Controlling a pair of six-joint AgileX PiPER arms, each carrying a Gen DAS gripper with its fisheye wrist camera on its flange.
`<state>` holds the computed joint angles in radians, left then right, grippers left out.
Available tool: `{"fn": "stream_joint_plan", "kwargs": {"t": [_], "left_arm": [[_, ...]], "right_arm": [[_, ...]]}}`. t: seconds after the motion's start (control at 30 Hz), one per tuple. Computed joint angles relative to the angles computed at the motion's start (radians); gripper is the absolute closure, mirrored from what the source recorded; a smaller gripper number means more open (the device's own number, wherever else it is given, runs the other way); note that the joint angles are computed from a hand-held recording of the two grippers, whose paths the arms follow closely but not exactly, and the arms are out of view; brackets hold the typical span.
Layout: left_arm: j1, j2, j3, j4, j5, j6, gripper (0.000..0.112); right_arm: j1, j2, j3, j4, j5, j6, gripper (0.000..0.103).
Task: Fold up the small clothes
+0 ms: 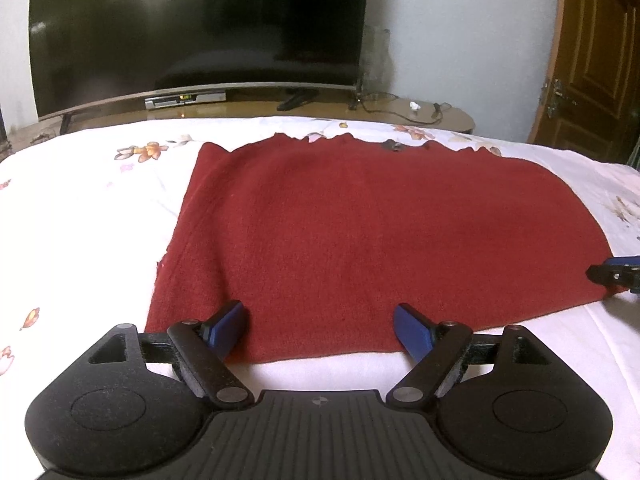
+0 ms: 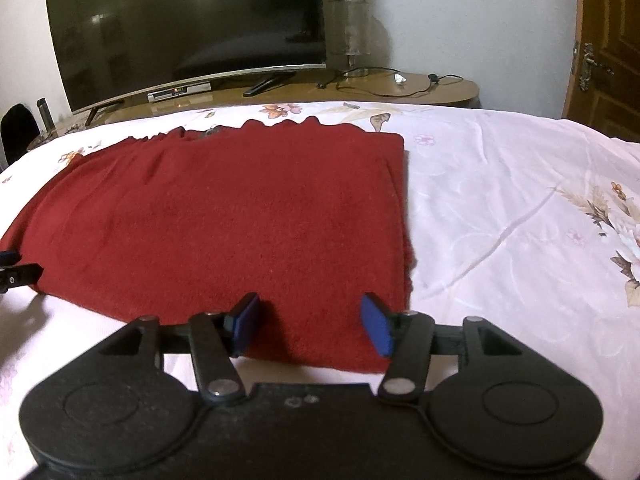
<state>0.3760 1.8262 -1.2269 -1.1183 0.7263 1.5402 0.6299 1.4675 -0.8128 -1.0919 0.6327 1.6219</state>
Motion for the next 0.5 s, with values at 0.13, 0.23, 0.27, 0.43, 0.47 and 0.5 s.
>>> {"fn": "stream_joint_plan", "kwargs": {"t": [0.13,0.23,0.27,0.43,0.47,0.5], "left_arm": [[0.032,-0.020,0.003,0.024,0.015,-0.018,0.031],[0.107,-0.071,0.053,-0.041,0.028,-0.054,0.031],[0.150,-0.057,0.040,-0.054,0.099,-0.115,0.031],[0.237,0.066,-0.067,-0.014,0.326,-0.416,0.031],[0.249,0.093,-0.085,-0.034,0.363,-0.457,0.031],[0.255,0.116,-0.102,-0.044,0.387,-0.493,0.031]], "right_arm": [[-0.019,-0.006,-0.012,0.051,-0.013,-0.067,0.047],[-0.001,-0.017,-0.041,0.094,0.041,-0.113,0.048],[0.036,-0.030,-0.036,0.050,0.084,-0.075,0.045],[0.100,-0.061,-0.014,0.008,0.132,-0.007,0.045],[0.105,-0.060,-0.015,0.011,0.132,-0.003,0.045],[0.110,-0.059,-0.020,0.013,0.130,0.001,0.045]]}}
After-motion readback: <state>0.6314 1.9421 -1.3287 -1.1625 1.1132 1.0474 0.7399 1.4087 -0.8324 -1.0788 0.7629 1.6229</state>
